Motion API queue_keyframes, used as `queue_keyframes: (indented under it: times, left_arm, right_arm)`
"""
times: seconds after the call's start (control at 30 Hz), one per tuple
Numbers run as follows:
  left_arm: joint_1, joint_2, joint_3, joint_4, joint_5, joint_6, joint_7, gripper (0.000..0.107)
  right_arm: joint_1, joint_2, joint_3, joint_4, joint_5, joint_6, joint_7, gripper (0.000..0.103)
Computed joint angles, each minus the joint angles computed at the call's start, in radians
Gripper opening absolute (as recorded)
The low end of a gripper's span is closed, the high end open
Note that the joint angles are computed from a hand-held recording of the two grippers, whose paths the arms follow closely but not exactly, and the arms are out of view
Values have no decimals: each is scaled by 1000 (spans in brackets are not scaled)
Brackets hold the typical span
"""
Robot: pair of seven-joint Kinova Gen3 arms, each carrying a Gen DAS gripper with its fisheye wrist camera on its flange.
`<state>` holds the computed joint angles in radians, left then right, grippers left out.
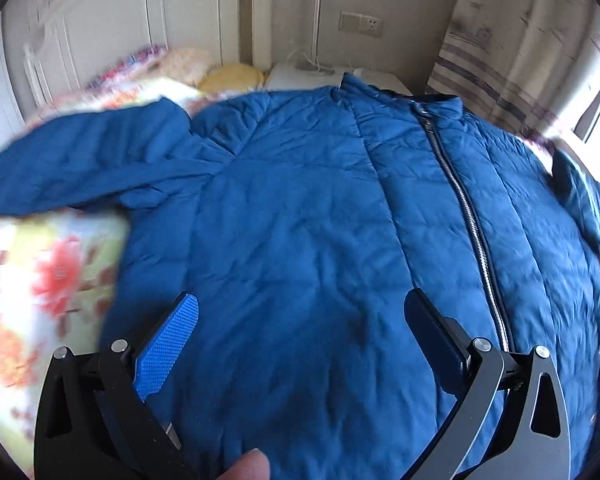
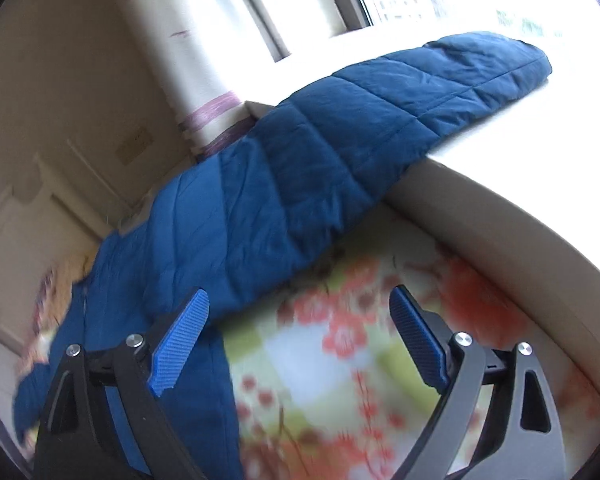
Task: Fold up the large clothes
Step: 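Grasp the blue jacket sleeve cuff with the right gripper and lift it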
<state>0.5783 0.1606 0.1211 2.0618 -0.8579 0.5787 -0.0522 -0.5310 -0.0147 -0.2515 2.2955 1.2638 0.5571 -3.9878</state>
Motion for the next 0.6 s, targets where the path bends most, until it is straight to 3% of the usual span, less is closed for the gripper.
queue_keyframes:
  times: [0.1,0.2,0.27,0.3,0.33,0.4,0.5,0.6]
  left_arm:
    - [-1,15,-32,31,-54,-70,39,99]
    - [24,45,-20,7,-73,-13,44,99]
    - [24,55,-16,-8,-42,7,-1,99]
    - [21,54,-15,-12,-26,8,-16,99]
    - [23,56,-17,-15,-18,12,-24,99]
    - [29,60,-21,-22,-11,19,-36,99]
    - [28,49,-33,-6,-18,-12,-32,98]
    - [33,42,-38,4,-32,-25,-11,98]
  right_arm:
    - [50,47,54,-20,104,-67,-80,90]
    - [76,89,75,-66,80,-80,-39,83]
    - [128,119,45,-96,81,-70,-38,61]
    - [137,124,34,-102,93,-55,-62,35]
    - [128,122,25,-102,121,-24,-103,18]
    - [54,117,45,-111,161,57,-134,13]
    - [-78,114,62,-157,222,179,-60,11]
    - [-141,153,-10,-235,295,264,62,11]
